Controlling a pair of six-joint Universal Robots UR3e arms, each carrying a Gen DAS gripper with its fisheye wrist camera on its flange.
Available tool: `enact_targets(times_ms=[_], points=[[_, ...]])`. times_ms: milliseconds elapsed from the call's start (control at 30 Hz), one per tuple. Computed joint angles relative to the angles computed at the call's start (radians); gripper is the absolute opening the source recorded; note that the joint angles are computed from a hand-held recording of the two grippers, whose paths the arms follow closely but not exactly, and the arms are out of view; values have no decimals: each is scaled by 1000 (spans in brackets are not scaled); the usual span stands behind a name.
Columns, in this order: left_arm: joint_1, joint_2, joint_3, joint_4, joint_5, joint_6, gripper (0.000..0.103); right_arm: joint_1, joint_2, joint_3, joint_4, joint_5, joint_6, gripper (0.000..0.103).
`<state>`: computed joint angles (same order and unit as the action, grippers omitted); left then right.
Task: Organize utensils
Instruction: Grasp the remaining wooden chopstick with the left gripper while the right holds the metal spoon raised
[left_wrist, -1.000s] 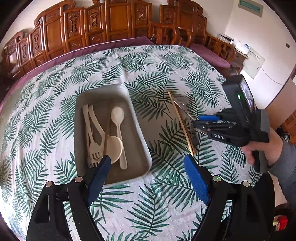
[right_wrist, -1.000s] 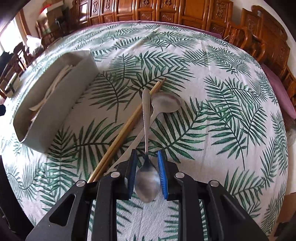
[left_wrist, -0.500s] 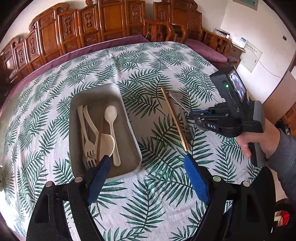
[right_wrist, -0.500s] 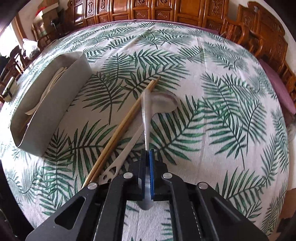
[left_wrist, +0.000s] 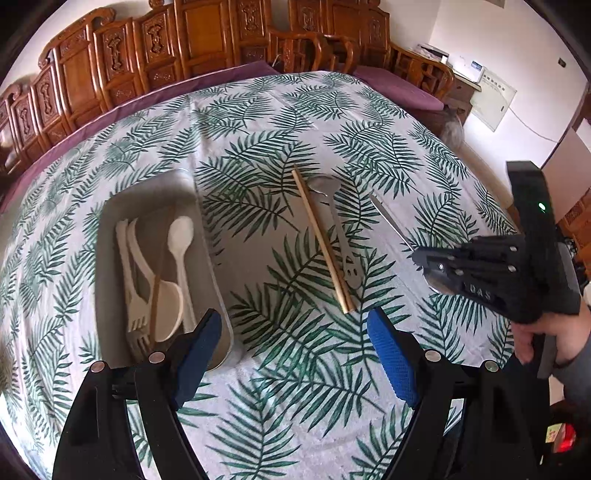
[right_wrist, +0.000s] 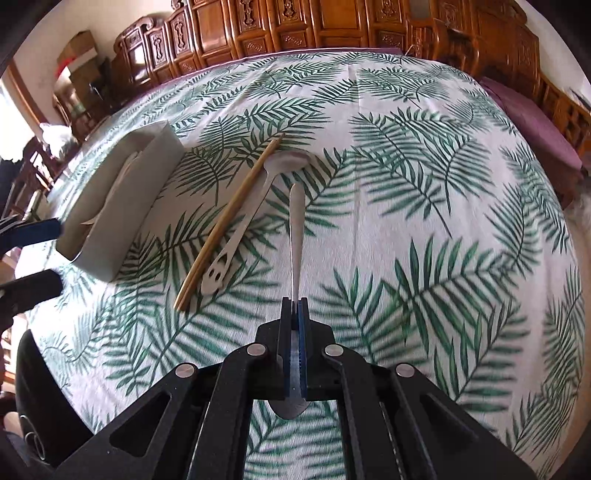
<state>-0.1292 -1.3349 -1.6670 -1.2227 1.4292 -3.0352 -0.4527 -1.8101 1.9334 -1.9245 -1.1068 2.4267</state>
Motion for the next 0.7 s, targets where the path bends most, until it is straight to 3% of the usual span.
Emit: enact_targets(times_ms=[400,700], points=[[-77,-234,115,65,3,-84,76,-80,-74,99,9,-10,-76,4],[-107,-410,229,66,54,-136,49,-129,-89,120,41,40,-110,4]])
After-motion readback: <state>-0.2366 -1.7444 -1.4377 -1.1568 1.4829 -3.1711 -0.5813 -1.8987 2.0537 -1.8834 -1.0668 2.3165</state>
